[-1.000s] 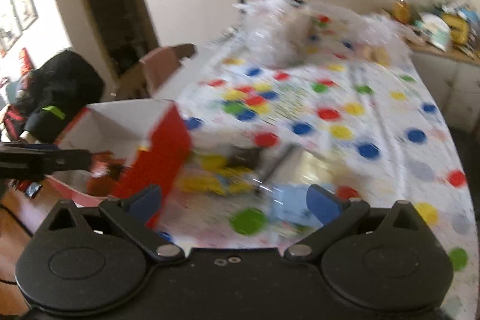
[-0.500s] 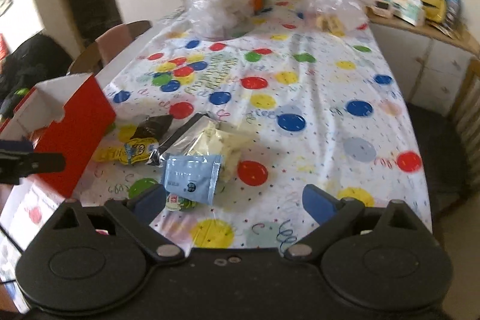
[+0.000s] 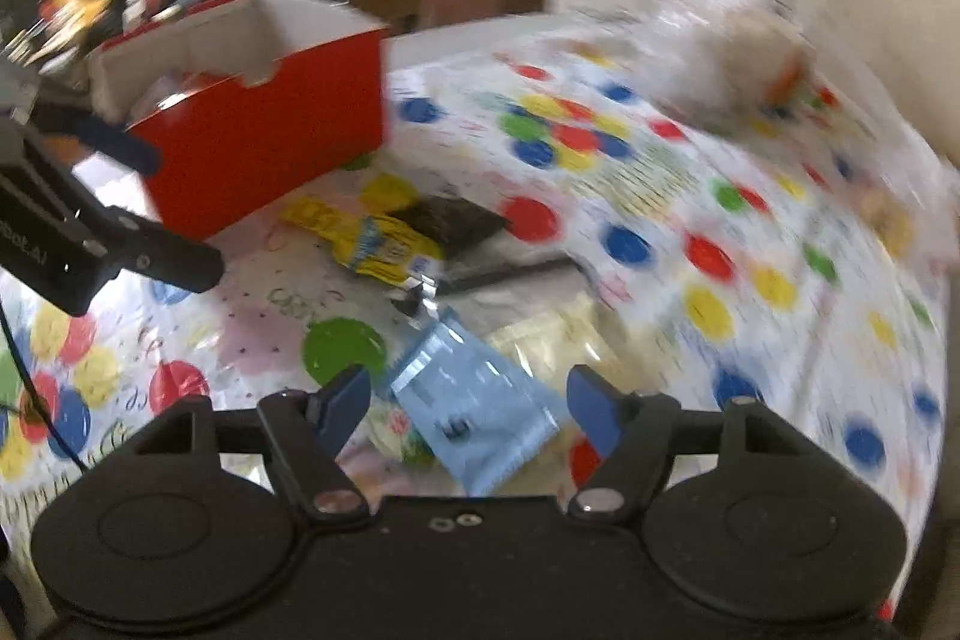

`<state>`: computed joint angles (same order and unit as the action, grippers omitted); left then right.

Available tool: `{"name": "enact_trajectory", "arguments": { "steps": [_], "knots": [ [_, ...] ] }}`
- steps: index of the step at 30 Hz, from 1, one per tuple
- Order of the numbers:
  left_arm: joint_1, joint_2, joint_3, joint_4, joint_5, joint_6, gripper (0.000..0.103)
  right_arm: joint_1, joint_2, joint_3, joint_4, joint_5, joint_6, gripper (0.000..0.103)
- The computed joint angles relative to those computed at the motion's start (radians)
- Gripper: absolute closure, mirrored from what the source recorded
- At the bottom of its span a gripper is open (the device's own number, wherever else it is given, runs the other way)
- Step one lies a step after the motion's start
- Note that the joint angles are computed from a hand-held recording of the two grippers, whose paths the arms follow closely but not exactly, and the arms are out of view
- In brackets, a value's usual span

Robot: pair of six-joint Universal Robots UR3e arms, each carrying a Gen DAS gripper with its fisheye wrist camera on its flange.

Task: Organize snacks
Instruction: 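Grasp the green drink pouch with the left tool while the right tool grasps the light-blue packet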

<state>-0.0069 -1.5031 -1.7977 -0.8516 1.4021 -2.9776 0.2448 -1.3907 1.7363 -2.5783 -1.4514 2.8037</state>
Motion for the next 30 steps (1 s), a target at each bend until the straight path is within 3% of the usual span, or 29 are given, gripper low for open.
{"name": "enact_trajectory", "arguments": {
  "steps": [5, 11, 13, 15, 18, 25, 30],
  "knots": [
    [0.006, 0.028, -0.018, -0.011, -0.007, 0.0, 0.002, 0.017, 0.132, -0.125, 0.059, -0.013, -0.151, 0.035],
    [0.001, 0.028, -0.022, -0.017, -0.004, -0.004, 0.004, -0.003, 0.154, -0.124, 0.097, 0.02, -0.253, 0.033],
    [-0.004, 0.02, -0.016, -0.022, -0.003, -0.002, 0.008, -0.009, 0.148, -0.12, 0.109, 0.035, -0.254, 0.037],
    [-0.009, 0.014, -0.01, -0.029, -0.005, 0.005, 0.01, -0.019, 0.138, -0.113, 0.12, 0.062, -0.25, 0.052],
    [-0.018, 0.015, -0.014, -0.025, -0.012, 0.016, 0.015, -0.034, 0.116, -0.09, 0.123, 0.087, -0.233, 0.058],
    [-0.077, -0.024, -0.001, 0.012, -0.034, 0.055, 0.015, -0.079, 0.012, 0.035, 0.068, 0.122, -0.134, 0.059],
    [-0.185, -0.161, 0.082, 0.063, -0.003, 0.078, 0.015, -0.159, -0.182, 0.208, 0.078, 0.174, -0.078, 0.059]
  ]
}}
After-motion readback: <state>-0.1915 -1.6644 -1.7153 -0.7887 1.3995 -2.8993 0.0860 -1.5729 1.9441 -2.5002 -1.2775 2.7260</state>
